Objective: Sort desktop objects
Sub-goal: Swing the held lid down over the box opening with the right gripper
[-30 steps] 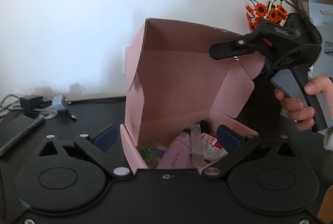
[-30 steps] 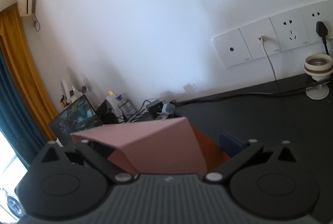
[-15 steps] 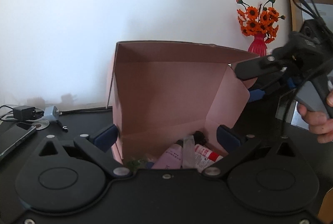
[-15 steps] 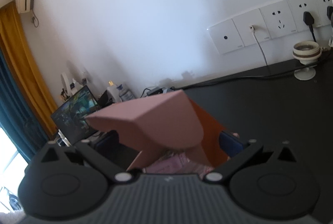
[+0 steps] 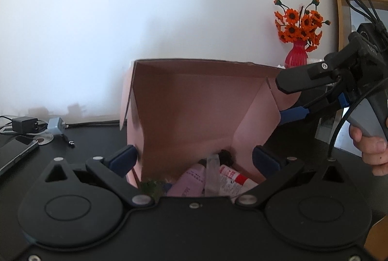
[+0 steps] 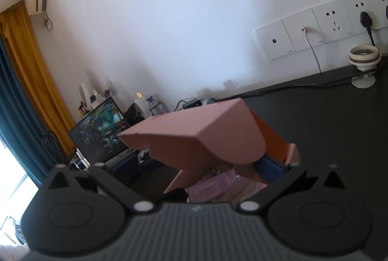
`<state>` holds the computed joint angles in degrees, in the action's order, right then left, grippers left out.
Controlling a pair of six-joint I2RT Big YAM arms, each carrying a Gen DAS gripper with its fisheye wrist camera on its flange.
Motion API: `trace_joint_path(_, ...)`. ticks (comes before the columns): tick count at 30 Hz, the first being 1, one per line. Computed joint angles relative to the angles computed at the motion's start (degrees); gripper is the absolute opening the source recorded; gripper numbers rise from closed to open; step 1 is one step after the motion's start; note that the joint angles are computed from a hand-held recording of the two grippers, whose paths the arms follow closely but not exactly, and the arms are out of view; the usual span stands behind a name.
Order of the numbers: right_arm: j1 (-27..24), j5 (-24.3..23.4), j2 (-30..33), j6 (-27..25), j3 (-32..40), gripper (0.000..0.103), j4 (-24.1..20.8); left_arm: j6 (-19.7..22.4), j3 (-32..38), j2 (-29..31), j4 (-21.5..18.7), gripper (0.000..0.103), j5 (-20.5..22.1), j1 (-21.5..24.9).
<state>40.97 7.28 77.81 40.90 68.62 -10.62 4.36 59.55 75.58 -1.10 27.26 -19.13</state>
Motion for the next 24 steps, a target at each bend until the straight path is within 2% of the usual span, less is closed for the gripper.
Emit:
trace_joint_path(9,0.67,1.43,1.17,-0.95,1.17,0.102,-1.67,1.05,0.56,0.64,-0.91,0.103,-1.22,-0.24)
trace_joint_path(16,0.55,0.58,2.92,-0.36,2.11,0.102,-1.62,0.14,2.23,2.06,-3.23,0.103,-2.18,0.24)
trace_joint_path(24,0.38,0.33,4.0,-0.58,2.28,0.102,-0.51,0.86,2.04,2.37,-3.01,0.103,-3.52,0.05)
